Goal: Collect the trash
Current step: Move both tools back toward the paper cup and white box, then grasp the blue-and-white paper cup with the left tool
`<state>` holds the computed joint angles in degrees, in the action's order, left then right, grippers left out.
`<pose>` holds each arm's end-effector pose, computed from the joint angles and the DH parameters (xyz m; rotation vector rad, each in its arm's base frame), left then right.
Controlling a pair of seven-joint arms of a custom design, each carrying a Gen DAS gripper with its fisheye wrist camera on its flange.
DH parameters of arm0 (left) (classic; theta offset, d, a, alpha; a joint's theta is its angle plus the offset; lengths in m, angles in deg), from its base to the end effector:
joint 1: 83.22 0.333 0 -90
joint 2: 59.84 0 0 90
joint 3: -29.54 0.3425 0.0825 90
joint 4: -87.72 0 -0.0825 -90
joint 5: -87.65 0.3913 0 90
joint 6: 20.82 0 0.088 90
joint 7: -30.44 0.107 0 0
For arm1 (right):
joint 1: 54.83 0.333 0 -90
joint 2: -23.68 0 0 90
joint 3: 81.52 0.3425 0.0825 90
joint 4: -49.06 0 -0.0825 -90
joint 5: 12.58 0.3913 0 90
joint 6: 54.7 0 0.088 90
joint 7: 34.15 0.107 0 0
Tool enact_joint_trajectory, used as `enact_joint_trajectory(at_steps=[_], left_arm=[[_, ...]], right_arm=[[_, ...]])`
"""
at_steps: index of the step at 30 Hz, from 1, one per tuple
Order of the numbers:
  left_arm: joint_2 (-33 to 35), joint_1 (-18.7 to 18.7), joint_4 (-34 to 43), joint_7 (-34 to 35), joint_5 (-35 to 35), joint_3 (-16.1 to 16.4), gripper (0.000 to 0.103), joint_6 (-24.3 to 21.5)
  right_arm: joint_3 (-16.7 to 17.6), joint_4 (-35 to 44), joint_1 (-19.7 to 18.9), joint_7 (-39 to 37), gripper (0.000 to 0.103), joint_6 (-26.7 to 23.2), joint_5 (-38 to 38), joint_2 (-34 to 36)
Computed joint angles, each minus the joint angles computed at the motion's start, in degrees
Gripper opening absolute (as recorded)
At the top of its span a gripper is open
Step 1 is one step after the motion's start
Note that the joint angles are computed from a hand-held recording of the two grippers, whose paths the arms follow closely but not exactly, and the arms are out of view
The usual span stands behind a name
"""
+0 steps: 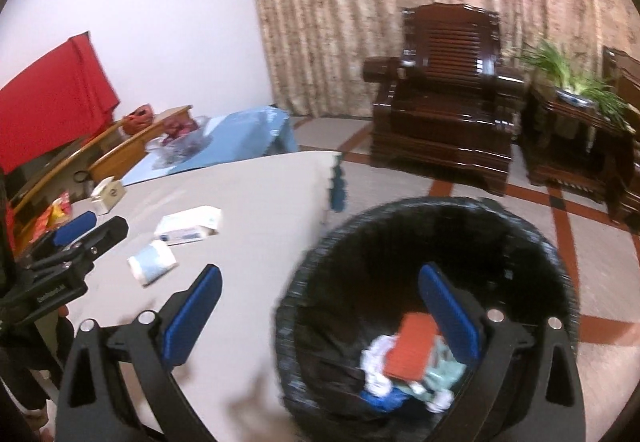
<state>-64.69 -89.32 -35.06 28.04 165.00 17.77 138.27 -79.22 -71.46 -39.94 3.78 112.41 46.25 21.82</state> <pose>0.5176 -0.2149 0.5161 -1.6908 1.4503 -0.8721 0.5681 0.1206 0.5314 -1.7761 1.3189 -0.4501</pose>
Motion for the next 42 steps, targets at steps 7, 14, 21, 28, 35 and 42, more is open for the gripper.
enact_joint_trajectory(at_steps=[7, 14, 21, 28, 35, 42], left_arm=[[-4.77, 3.79, -5.50, 0.87, -1.70, 1.77, 0.091, -0.74], [-5.44, 7.43, -7.77, 0.03, -0.94, 2.13, 0.091, 0.38], [-1.99, 8.60, -7.42, 1.54, -1.87, 3.23, 0.091, 2.42], [2.62, 8.15, -5.51, 3.06, -2.95, 4.46, 0.091, 3.74], [6.73, 6.95, -3.22, 6.70, -6.93, 5.82, 0.091, 4.43], [9.59, 5.93, -2.21, 12.21, -13.49, 6.94, 0.091, 6.23]], right_arm=[[2.83, 3.27, 2.66, -2.39, 0.097, 0.58, 0.83, 2.93], [5.84, 6.31, 4.64, -3.06, 0.097, 2.75, -0.48, 6.97], [6.95, 8.76, 5.00, 2.64, 0.097, 3.45, -7.31, 10.75], [7.67, 10.35, 4.04, 8.21, 0.097, 3.63, -13.71, 13.67], [8.60, 11.92, 2.83, 11.11, 0.097, 3.38, -17.18, 15.57], [9.34, 12.78, 2.13, 12.23, 0.097, 3.06, -18.81, 16.69]])
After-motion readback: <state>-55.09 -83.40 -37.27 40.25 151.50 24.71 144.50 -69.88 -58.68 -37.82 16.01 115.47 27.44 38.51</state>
